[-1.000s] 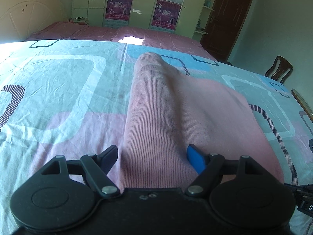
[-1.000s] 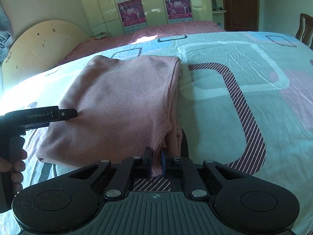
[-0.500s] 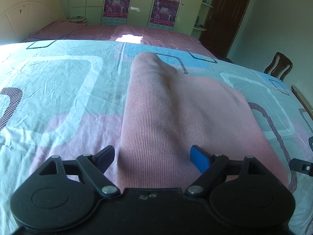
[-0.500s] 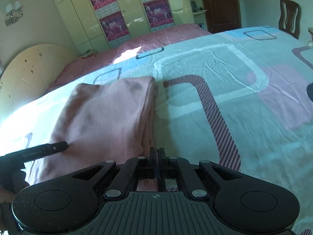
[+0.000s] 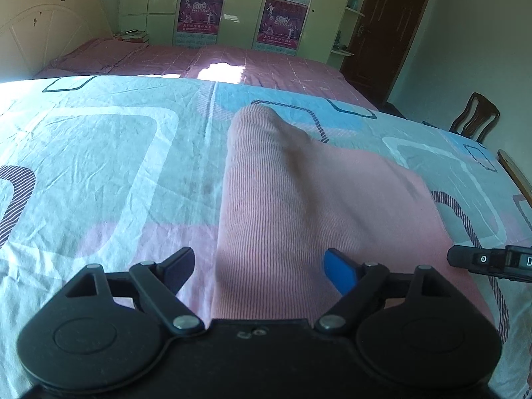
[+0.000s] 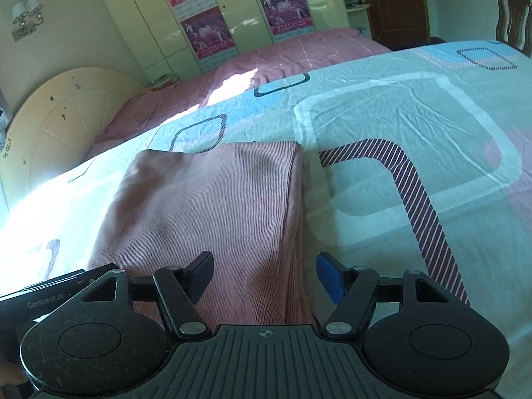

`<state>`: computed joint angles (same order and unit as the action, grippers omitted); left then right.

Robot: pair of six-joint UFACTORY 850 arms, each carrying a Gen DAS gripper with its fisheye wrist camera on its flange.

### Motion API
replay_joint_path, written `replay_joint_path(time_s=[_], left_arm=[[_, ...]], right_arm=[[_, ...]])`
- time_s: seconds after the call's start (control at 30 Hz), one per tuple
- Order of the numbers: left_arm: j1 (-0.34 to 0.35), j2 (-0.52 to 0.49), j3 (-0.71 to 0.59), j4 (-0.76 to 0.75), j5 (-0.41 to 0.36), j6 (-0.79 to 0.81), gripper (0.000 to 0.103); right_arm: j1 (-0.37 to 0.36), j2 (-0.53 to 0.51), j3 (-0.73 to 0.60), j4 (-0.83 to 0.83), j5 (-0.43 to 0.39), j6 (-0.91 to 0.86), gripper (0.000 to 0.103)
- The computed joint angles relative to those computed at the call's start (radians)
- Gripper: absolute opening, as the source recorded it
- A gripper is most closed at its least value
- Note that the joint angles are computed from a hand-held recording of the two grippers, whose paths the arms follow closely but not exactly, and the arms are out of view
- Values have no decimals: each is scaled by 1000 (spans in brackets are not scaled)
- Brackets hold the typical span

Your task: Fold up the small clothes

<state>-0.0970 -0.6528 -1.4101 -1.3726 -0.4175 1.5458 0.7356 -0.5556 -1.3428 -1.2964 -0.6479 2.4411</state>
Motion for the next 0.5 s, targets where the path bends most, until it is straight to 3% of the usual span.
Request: replay_joint_path(time_s=[0.13, 0.27, 0.4, 0.43, 0.5], left_arm=[[2, -56, -80, 123, -61, -123, 85], [-4, -108, -146, 201, -120, -192, 85], [-15, -136, -177, 218, -130, -206, 90], [-16, -139, -180, 222, -132, -212, 90], [-17, -146, -192, 239, -146, -227, 89]], right_arm=[[-39, -12, 2, 0, 79, -37, 68], [-56, -23, 23, -97, 99, 66, 67], [-61, -36, 19, -166, 101, 122, 66], [-60, -41, 12, -167, 98, 116, 62], [-68, -36, 24, -241, 142, 211, 39]])
